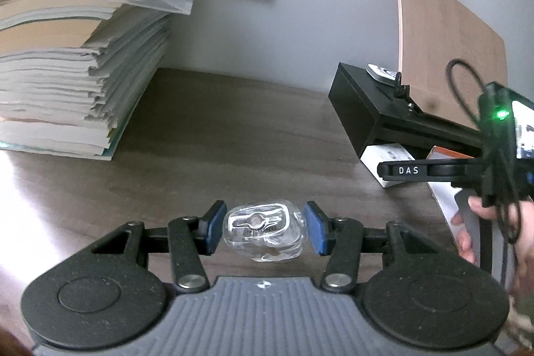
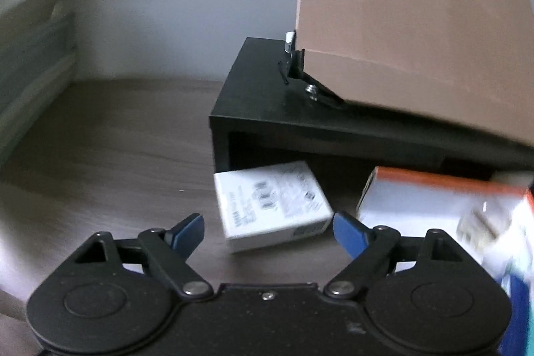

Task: Organize rigid objects
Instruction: 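Grasp the clear glass bottle with the left gripper while the right gripper grasps the white boxed adapter, then carry the glass bottle and white boxed adapter over the white box with both grippers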

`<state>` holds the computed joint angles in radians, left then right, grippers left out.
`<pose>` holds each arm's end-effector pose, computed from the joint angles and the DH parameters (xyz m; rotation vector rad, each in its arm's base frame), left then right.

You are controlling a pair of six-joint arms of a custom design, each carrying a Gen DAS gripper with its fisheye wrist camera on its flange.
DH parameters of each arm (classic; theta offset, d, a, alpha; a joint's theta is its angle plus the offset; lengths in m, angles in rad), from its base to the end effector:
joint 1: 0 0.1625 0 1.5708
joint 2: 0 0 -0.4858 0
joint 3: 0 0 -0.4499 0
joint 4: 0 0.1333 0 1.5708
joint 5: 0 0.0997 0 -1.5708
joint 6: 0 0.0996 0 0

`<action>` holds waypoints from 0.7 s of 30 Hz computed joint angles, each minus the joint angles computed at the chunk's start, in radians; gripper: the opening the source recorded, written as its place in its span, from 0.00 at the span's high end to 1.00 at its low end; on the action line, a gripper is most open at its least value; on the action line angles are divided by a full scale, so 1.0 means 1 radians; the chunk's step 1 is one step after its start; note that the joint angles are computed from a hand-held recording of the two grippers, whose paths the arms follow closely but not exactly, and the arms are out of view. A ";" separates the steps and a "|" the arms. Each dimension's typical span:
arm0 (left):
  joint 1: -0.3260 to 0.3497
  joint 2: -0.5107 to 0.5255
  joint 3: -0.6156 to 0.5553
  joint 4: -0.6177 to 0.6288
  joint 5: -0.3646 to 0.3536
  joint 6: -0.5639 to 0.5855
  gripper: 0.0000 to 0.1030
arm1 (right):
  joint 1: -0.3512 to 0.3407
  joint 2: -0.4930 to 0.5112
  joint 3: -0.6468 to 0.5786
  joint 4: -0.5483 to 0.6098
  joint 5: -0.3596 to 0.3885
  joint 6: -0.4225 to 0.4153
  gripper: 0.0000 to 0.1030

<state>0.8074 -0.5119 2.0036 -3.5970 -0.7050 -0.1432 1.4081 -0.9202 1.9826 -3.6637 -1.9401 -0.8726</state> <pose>-0.2483 -0.5620 -0.0528 0.4382 2.3515 -1.0644 -0.0083 -0.6514 0.1938 0.5429 -2.1299 0.8736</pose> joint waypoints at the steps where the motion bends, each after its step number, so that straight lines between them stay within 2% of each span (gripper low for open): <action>1: 0.001 -0.001 0.002 0.000 -0.001 -0.003 0.50 | -0.003 0.003 -0.012 0.010 0.000 -0.029 0.02; 3: 0.004 -0.002 0.002 0.002 -0.002 -0.014 0.50 | -0.013 -0.007 -0.034 0.084 0.018 -0.041 0.01; 6: 0.007 0.001 -0.003 0.008 0.001 -0.026 0.50 | -0.027 -0.017 -0.073 0.212 0.030 -0.014 0.01; 7: 0.007 0.002 -0.004 0.010 0.002 -0.028 0.50 | -0.034 -0.026 -0.078 0.258 0.044 0.010 0.07; 8: 0.007 0.002 -0.006 0.012 0.003 -0.030 0.50 | -0.045 -0.040 -0.075 0.286 0.076 0.048 0.09; 10: 0.005 0.005 -0.009 0.012 0.010 -0.034 0.50 | -0.051 -0.053 -0.055 0.262 0.091 0.092 0.10; 13: -0.001 0.007 -0.017 0.019 0.013 -0.039 0.50 | -0.043 -0.080 0.004 0.201 0.102 0.099 0.10; 18: -0.023 0.016 -0.037 0.020 0.008 -0.029 0.50 | -0.040 -0.189 0.125 0.188 0.185 0.136 0.10; 21: -0.043 0.023 -0.053 0.021 -0.007 -0.017 0.50 | -0.037 -0.257 0.195 0.155 0.223 0.103 0.10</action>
